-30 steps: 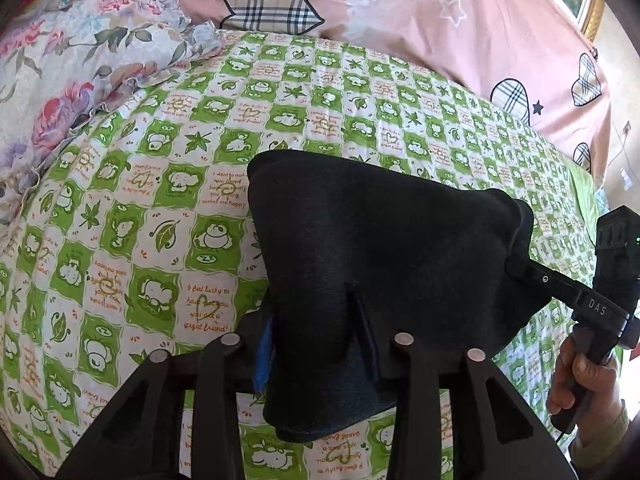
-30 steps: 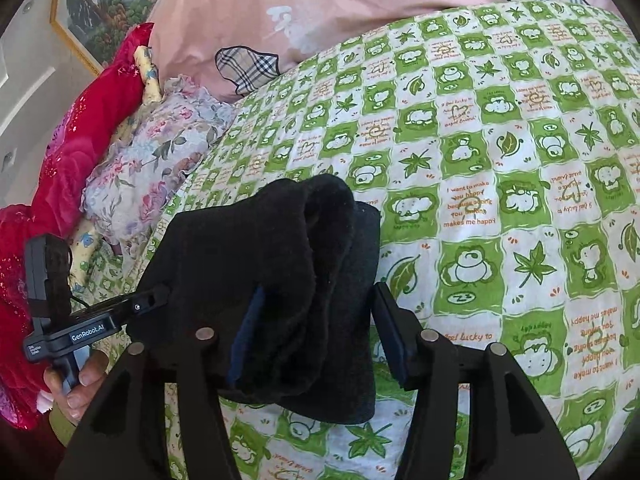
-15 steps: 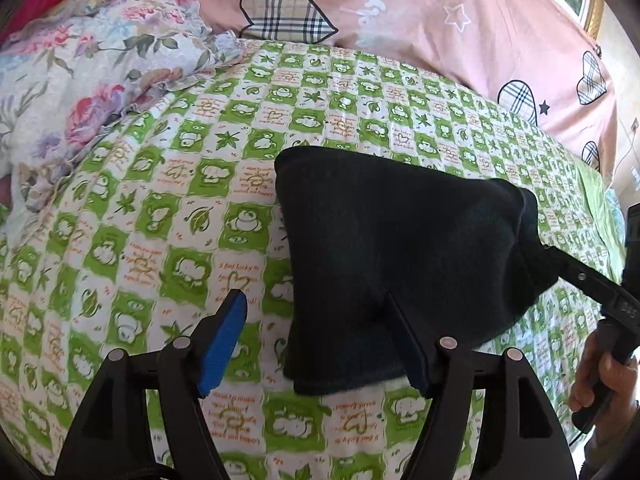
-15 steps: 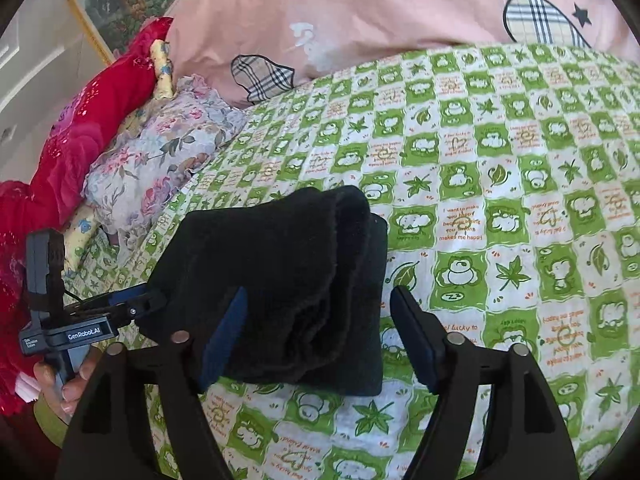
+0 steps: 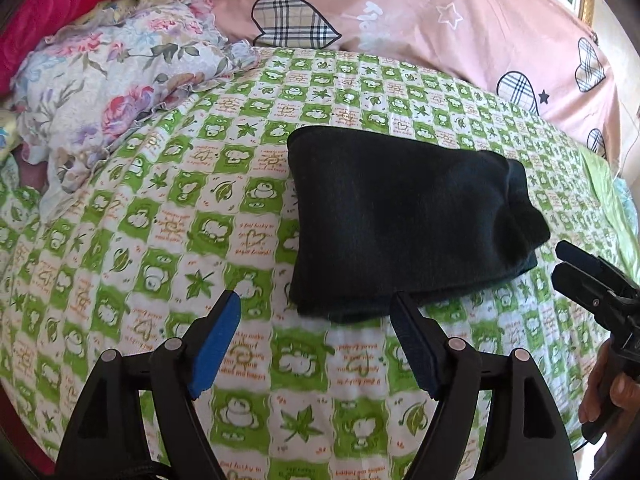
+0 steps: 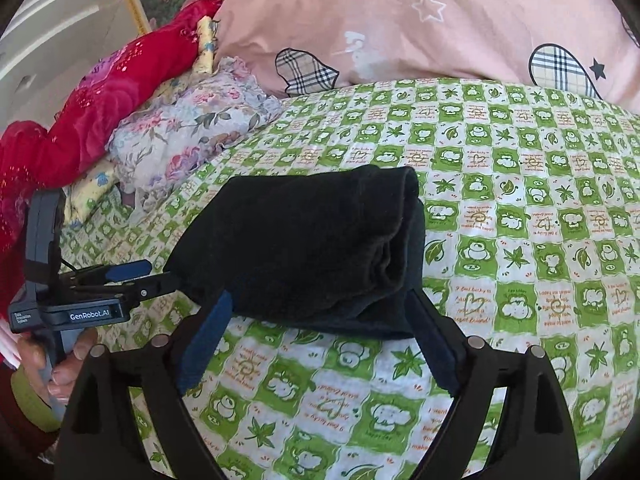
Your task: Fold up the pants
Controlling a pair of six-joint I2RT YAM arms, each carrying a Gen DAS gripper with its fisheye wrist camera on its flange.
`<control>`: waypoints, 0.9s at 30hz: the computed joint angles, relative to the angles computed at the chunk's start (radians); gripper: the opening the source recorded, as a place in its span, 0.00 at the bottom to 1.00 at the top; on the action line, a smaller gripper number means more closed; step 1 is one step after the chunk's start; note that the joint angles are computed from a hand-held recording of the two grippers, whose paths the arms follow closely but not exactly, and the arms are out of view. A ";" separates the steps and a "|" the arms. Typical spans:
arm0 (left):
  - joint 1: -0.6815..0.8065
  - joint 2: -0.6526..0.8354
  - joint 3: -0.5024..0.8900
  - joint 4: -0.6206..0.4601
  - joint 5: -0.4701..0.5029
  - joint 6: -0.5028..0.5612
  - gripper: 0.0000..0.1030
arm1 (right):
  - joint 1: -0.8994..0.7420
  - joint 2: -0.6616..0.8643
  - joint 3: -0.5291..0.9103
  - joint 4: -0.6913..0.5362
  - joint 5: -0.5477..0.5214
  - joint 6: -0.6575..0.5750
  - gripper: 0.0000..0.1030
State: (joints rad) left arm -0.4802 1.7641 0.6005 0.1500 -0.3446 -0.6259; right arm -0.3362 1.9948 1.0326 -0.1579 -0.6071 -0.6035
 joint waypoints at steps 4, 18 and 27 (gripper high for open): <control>-0.044 -0.011 -0.013 -0.022 -0.063 -0.042 0.76 | 0.010 -0.021 -0.052 0.043 0.019 -0.009 0.88; -0.105 -0.057 -0.080 0.038 -0.143 -0.039 0.81 | 0.028 -0.077 -0.167 0.179 0.035 -0.020 0.95; -0.106 -0.029 -0.069 0.057 -0.148 -0.017 0.81 | 0.043 -0.057 -0.177 0.229 0.068 -0.013 0.96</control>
State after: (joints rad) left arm -0.5860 1.7351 0.5314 0.2066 -0.4930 -0.6430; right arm -0.2928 1.9375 0.8552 0.0708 -0.5388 -0.6161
